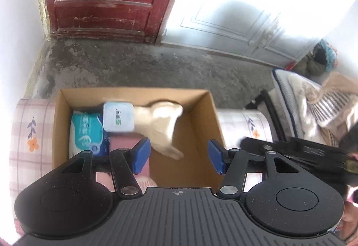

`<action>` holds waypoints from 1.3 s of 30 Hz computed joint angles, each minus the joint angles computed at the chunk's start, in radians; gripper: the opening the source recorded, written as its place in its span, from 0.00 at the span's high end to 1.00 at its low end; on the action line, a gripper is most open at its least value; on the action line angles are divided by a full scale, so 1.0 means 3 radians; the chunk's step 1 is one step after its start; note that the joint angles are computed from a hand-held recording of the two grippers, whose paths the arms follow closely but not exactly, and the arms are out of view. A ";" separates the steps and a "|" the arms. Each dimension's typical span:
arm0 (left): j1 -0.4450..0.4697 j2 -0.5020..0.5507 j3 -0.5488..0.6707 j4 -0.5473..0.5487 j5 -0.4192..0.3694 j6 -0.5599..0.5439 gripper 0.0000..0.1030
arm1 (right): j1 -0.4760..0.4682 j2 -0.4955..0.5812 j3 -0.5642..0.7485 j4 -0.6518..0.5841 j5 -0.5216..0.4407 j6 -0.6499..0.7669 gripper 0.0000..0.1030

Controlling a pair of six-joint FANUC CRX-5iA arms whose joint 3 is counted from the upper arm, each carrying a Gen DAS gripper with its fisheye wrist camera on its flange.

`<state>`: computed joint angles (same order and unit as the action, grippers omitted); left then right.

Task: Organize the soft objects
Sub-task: 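Move the right gripper to the white tape roll and grasp it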

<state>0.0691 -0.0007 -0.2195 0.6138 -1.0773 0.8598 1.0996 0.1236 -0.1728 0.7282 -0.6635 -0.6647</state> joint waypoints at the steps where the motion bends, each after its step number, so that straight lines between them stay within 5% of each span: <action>1: 0.0000 -0.0046 -0.0026 -0.0047 -0.0033 0.0004 0.44 | 0.0080 -0.0097 -0.0102 0.0076 -0.0060 -0.0177 0.36; 10: -0.0255 -0.0096 -0.0455 -0.0244 -0.0273 -0.0129 0.42 | 0.0626 -0.0558 -0.0589 -0.0407 -0.0433 -0.0898 0.40; 17: -0.0750 0.0075 -0.0575 -0.0654 0.0020 -0.0234 0.42 | 0.0515 -0.0646 -0.1183 -0.0360 0.0324 -0.1549 0.44; 24: -0.0886 0.0250 -0.0575 -0.0749 0.0091 0.0012 0.45 | 0.0243 -0.0546 -0.1491 -0.0063 0.1064 -0.1973 0.43; 32: -0.0885 0.0460 -0.0437 -0.0713 0.0011 0.0342 0.51 | 0.0065 -0.0332 -0.1389 -0.0570 0.1423 -0.1304 0.43; 39: -0.0913 0.0515 -0.0406 -0.0726 0.0024 0.0428 0.59 | 0.0071 -0.0237 -0.1133 -0.1434 0.1356 -0.0576 0.49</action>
